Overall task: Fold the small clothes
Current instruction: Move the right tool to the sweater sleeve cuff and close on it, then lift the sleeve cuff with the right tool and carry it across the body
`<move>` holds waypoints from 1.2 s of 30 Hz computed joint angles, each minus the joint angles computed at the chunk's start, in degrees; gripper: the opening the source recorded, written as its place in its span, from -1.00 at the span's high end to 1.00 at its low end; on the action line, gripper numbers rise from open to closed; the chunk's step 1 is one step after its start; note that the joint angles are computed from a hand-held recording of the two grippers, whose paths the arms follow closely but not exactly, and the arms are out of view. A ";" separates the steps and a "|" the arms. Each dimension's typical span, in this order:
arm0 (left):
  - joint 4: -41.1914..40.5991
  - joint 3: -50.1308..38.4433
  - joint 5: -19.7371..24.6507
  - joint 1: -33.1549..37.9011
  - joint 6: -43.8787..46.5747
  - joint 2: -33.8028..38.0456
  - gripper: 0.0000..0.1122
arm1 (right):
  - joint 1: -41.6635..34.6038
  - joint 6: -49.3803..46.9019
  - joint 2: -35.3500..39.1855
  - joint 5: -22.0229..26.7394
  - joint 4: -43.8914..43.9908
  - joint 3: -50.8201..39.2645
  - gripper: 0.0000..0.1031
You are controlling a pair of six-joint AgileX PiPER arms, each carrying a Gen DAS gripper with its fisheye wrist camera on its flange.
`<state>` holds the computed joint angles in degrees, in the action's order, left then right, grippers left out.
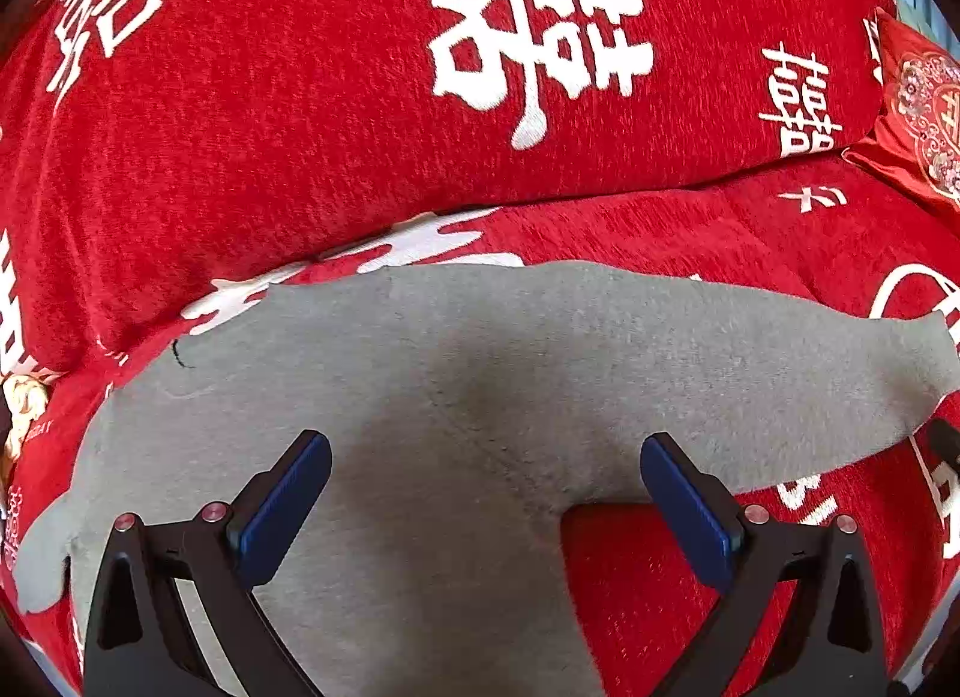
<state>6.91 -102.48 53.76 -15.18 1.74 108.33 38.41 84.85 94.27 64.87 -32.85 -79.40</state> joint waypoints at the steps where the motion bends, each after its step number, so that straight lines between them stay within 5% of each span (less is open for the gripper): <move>1: 0.17 -0.08 0.04 -0.09 -0.19 0.21 -0.84 | -0.79 0.36 -1.09 -1.92 0.15 1.71 -0.95; 7: 0.05 -1.79 1.08 0.53 -1.32 2.65 -0.84 | -9.69 -1.26 -6.20 -22.86 6.43 12.91 -0.70; 12: -0.18 -3.57 1.85 1.76 -1.61 4.51 -0.84 | -15.22 -4.63 -3.61 -32.73 10.10 14.17 -0.60; 15: -1.58 -6.16 3.42 3.47 -2.03 6.32 -0.84 | -18.67 -7.13 -2.07 -38.33 13.04 14.32 -0.20; 17: -2.30 -8.24 4.61 4.60 -2.13 7.78 -0.84 | -20.16 -8.55 -1.94 -40.47 14.14 14.17 0.71; 18: -2.52 -9.61 5.38 5.04 -2.01 8.58 -0.84 | -20.31 -8.17 -2.04 -40.39 13.17 13.89 0.90; 25: -6.25 -25.16 15.74 6.95 -2.89 18.86 -0.84 | -14.45 5.71 -5.00 -32.04 -5.90 12.91 0.91; 30: -4.63 -21.90 12.84 5.43 -2.42 17.23 -0.84 | -12.39 4.84 -3.06 -26.44 -6.27 10.34 0.91; 36: -6.65 -17.44 11.33 5.91 0.27 14.17 -0.84 | -14.36 -1.64 -2.56 -26.44 -0.09 8.58 0.83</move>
<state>0.26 -119.92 65.09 -9.27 2.01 122.50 24.05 83.20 91.70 38.43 -32.94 -70.81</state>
